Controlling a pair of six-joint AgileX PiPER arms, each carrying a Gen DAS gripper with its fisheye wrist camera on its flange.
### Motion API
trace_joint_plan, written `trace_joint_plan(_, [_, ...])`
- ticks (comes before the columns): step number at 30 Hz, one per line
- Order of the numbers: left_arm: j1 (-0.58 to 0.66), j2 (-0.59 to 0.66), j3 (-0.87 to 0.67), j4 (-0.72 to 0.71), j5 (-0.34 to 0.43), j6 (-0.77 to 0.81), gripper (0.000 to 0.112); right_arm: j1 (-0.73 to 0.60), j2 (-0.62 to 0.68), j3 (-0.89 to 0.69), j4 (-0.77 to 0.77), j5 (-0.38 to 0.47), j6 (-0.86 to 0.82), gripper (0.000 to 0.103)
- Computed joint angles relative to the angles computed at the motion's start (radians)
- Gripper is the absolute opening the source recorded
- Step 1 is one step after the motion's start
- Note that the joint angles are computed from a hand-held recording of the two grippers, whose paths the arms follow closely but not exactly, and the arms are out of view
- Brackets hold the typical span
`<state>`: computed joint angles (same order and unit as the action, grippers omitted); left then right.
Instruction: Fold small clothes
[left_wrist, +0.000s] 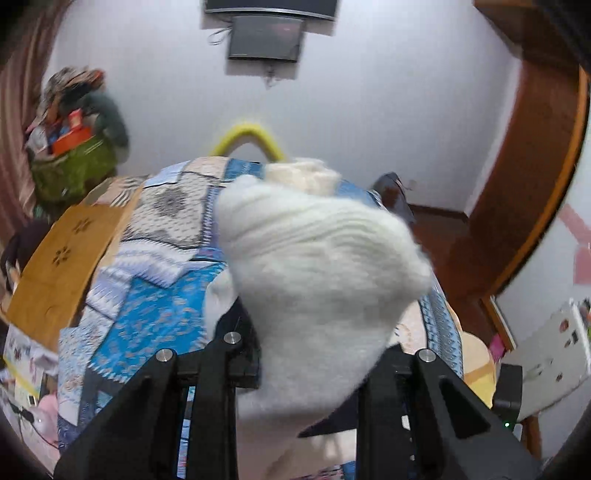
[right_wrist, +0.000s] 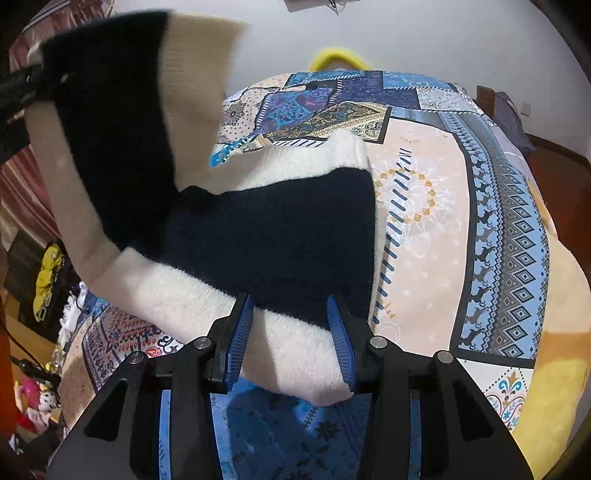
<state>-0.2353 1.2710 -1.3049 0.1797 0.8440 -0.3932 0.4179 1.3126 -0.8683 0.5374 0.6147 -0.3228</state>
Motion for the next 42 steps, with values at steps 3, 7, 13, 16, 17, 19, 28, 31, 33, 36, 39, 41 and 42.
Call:
trace_joint_plan(3, [-0.110,0.045,0.015,0.057,0.005,-0.062,0.022,-0.026,0.002,-0.001,0.051,0.019,-0.046,0.038])
trace_joint_plan(7, [-0.169,0.062,0.074,0.017,0.020,-0.018,0.023,-0.043,-0.008,-0.001,0.090,0.039,-0.081,0.039])
trace_joint_plan(13, [-0.182,0.012,0.116,-0.059,0.067,0.109,0.042,-0.044,-0.020,-0.012,0.093,0.069,-0.091,0.042])
trace_joint_plan(16, [-0.127,-0.053,0.129,-0.187,0.087,0.233,0.059,-0.047,-0.025,-0.022,0.116,0.083,-0.123,0.053])
trace_joint_plan(17, [-0.127,-0.077,0.124,-0.208,0.102,0.241,0.059,-0.043,-0.026,-0.026,0.110,0.081,-0.121,0.054])
trace_joint_plan(19, [-0.065,-0.126,0.120,-0.297,0.128,0.329,0.061,-0.031,-0.016,-0.042,0.089,0.075,-0.112,0.055])
trace_joint_plan(28, [0.252,-0.081,0.154,-0.436,0.116,0.505,0.067,-0.040,0.113,-0.145,0.078,0.063,-0.128,0.055])
trace_joint_plan(31, [0.329,0.016,0.200,-0.481,0.108,0.562,0.067,-0.039,0.140,-0.171,0.074,0.033,-0.160,0.055])
trace_joint_plan(33, [0.381,0.053,0.232,-0.566,0.120,0.643,0.067,-0.029,0.152,-0.185,0.027,-0.002,-0.150,0.054])
trace_joint_plan(36, [0.419,0.055,0.293,-0.638,0.105,0.727,0.068,-0.018,0.172,-0.214,-0.084,-0.060,-0.088,0.054])
trace_joint_plan(39, [0.423,0.046,0.316,-0.657,0.092,0.759,0.069,-0.042,0.199,-0.253,-0.140,-0.080,-0.057,0.055])
trace_joint_plan(41, [0.407,0.045,0.316,-0.644,0.082,0.754,0.069,-0.069,0.215,-0.280,-0.105,-0.058,-0.075,0.055])
trace_joint_plan(42, [0.395,0.039,0.317,-0.631,0.078,0.747,0.069,-0.073,0.215,-0.286,-0.112,-0.062,-0.067,0.055])
